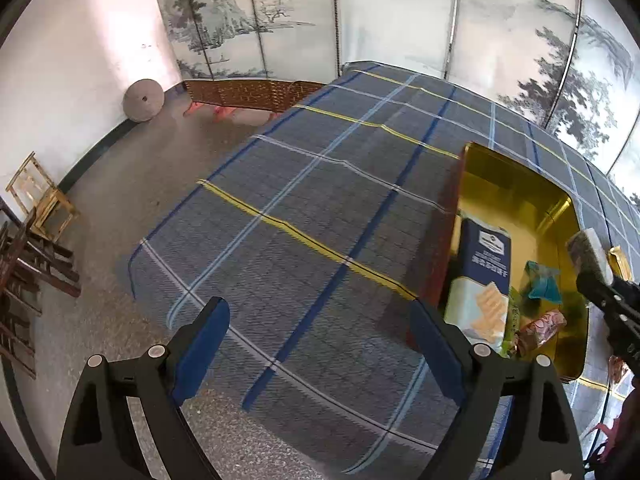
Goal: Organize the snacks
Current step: 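Carry the grey speckled block into the gold tin and open the right tool, then move the open right tool back toward the yellow wafer packs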
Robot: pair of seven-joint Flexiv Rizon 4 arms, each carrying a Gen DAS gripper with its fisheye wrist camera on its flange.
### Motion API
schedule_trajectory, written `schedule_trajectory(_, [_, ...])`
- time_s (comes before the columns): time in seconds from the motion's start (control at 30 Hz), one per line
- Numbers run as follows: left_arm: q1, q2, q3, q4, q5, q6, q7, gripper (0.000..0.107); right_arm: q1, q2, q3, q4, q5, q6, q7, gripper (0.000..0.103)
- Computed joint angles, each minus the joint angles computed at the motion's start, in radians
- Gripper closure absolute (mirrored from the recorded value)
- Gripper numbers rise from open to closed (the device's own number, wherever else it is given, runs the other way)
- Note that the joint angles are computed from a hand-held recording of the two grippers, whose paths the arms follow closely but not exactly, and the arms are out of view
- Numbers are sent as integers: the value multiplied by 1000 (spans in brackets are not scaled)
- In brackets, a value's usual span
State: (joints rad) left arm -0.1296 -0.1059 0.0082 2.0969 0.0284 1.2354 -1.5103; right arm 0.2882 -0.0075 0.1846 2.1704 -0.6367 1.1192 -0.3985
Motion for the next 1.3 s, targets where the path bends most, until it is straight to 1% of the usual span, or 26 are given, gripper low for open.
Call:
schedule_trajectory(0.17, [10, 2, 4, 1, -10, 0, 4, 18, 18, -48, -5, -38, -6, 1, -28, 68])
schedule_trajectory(0.37, [13, 9, 8, 5, 7, -3, 3, 18, 39, -87, -15, -65, 7, -4, -45, 68])
schedule_trajectory(0.7, [19, 7, 9, -1, 8, -17, -5, 18, 55, -107, -23, -72, 27, -11, -67, 68])
schedule_trajectory(0.8, [18, 7, 8, 0, 9, -20, -4, 18, 58, -115, -17, -72, 59, -5, -85, 68])
schedule_trajectory(1.13, [16, 13, 5, 7, 5, -28, 0, 18, 68, -110, -25, -62, 29, 7, -74, 67])
schedule_trajectory(1.23, [14, 17, 3, 9, 4, -28, 2, 18, 62, -99, -26, -54, 29, 23, -64, 63])
schedule_trajectory(1.27, [14, 18, 3, 10, 4, -28, 2, 18, 60, -96, -26, -51, 26, 25, -61, 59])
schedule_trajectory(1.3, [13, 20, 2, 11, 3, -28, 1, 18, 58, -90, -27, -46, 19, 29, -57, 58])
